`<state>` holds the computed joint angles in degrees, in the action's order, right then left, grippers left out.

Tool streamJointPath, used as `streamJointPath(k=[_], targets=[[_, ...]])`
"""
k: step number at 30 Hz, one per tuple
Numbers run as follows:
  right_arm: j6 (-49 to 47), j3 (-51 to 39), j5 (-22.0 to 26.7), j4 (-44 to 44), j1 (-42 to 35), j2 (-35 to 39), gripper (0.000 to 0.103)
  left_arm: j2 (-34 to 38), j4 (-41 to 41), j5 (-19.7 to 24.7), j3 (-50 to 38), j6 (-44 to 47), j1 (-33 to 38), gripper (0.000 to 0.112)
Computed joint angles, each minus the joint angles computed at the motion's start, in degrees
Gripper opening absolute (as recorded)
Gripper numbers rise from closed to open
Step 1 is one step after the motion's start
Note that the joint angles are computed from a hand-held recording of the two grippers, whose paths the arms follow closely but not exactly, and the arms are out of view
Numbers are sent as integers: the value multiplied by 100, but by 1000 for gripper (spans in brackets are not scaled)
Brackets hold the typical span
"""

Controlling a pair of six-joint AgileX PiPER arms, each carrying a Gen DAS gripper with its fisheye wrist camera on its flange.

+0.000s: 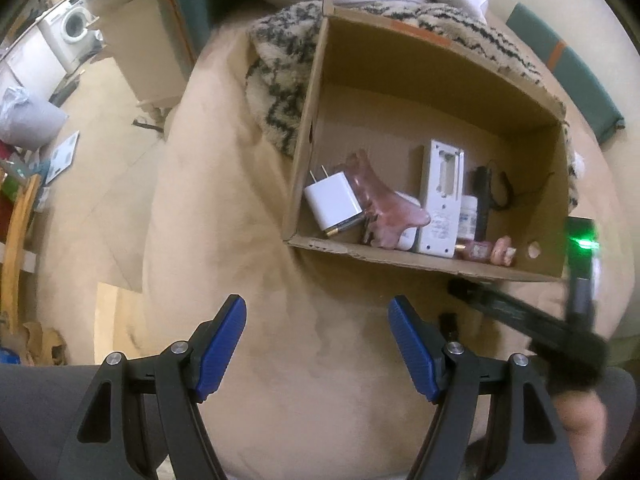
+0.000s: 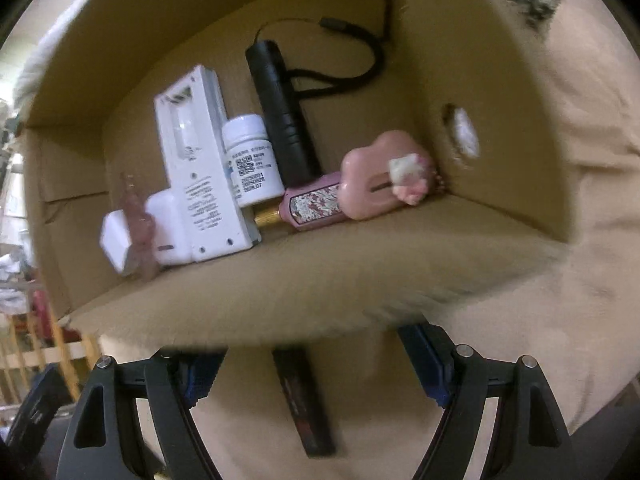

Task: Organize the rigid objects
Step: 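Move both tools back toward the remaining items in front of the box, then grasp the white pill bottle with the right tool, then grasp the black tube with left tool while right tool holds the pill bottle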

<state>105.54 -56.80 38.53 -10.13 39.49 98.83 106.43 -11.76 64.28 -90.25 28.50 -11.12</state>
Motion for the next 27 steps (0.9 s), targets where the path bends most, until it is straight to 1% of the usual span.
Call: streamJointPath(k=[3, 5, 6, 7, 10, 13, 15, 18, 21, 23, 26, 27], targets=[[-51, -409, 407, 10, -6, 325, 85, -39, -79, 58, 40, 63, 56, 71], [-146, -575, 586, -37, 22, 416, 85, -52, -40, 93, 81, 106, 61, 71], [-233, -655, 706, -54, 48, 445, 77, -45, -36, 120, 79, 127, 73, 71], [-361, -738, 850, -42, 74, 470, 54, -43, -44, 142, 72, 130, 86, 71], [-611, -720, 812, 14, 128, 327, 54, -36, -93, 166, 22, 100, 124, 71], [-662, -753, 1098, -54, 328, 77, 54, -31, -75, 133, 15, 46, 116, 71], [-555, -593, 1311, -247, 528, -295, 54, -11, -70, 150, 10, 22, 107, 71], [-333, -640, 1738, -549, 923, -705, 54, -29, 34, 53, 89, 3, 49, 71], [-150, -825, 2277, -892, 1362, -971, 54, -63, 152, -99, 229, -47, -6, 71], [183, -847, 2511, -1187, 1680, -1110, 54, -104, 243, -232, 371, -84, -65, 71], [556, -750, 2586, -1488, 1845, -1230, 54, -206, 396, -450, 695, -142, -248, 71], [631, -645, 2537, -1552, 1830, -1278, 54, -239, 456, -504, 824, -194, -337, 71]])
